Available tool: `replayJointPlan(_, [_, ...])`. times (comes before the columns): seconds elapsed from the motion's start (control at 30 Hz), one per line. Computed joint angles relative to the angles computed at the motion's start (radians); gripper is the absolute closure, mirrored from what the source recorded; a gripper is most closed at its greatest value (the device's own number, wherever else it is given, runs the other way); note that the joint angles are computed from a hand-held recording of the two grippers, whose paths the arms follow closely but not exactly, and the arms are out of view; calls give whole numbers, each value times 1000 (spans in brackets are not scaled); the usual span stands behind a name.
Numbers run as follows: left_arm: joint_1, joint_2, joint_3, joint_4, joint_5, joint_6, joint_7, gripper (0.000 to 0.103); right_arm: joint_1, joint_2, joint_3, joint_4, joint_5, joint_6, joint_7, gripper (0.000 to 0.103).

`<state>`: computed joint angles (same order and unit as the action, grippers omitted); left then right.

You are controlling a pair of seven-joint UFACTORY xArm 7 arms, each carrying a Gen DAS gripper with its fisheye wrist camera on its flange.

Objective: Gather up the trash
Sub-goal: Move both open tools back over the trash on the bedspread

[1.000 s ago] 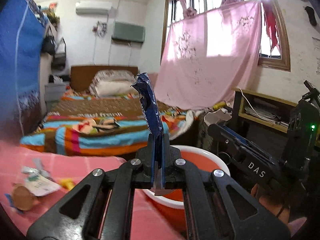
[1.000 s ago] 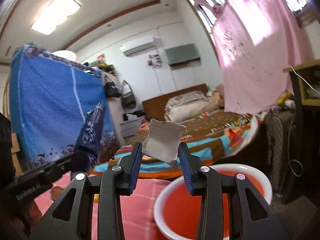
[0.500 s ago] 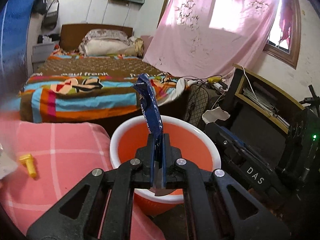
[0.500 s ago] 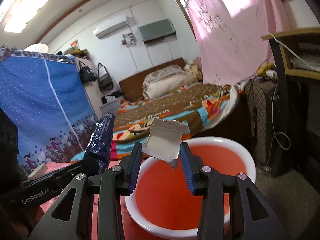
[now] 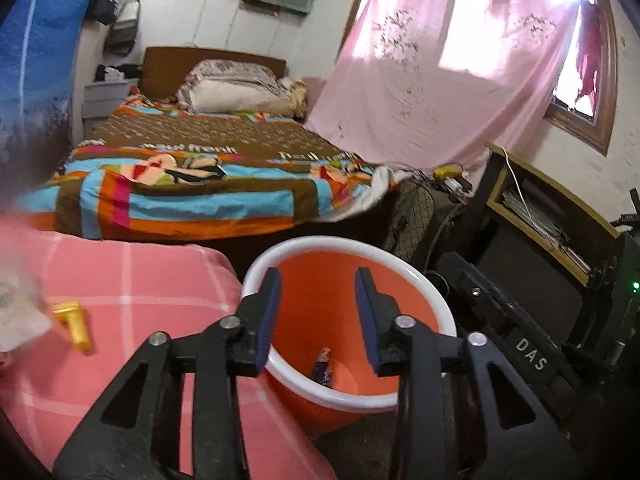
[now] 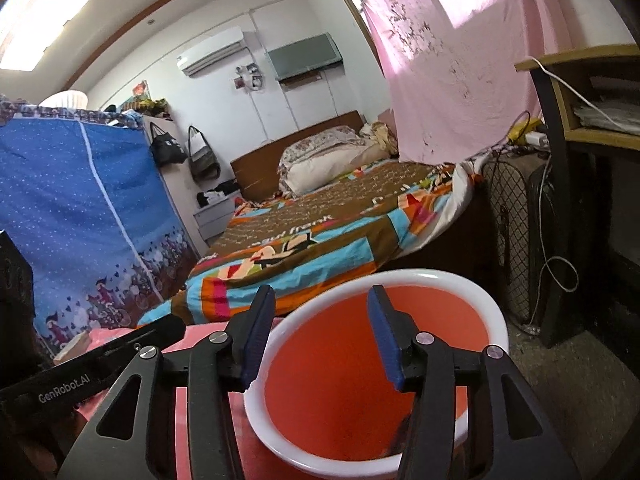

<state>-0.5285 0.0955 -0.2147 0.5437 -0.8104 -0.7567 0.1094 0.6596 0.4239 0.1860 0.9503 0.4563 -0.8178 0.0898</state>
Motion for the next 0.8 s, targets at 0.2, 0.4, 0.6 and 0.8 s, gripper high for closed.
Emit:
replayJointPlan(0.2, [-7, -58, -16, -80, -108, -128, 21, 41, 42, 11, 1, 24, 31, -80, -69, 49])
replayJointPlan(0.4, [-1, -127, -44, -179, -244, -263, 30, 13, 70, 42, 20, 72, 22, -156, -118, 26])
replayJointPlan(0.6, [-6, -159, -68, -273, -366, -433, -8, 0, 127, 86, 31, 146, 48, -231, -210, 0])
replayJointPlan(0.8, [-25, -193, -84, -355, -480, -512, 16, 0, 169, 134, 44, 216, 10, -276, -289, 0])
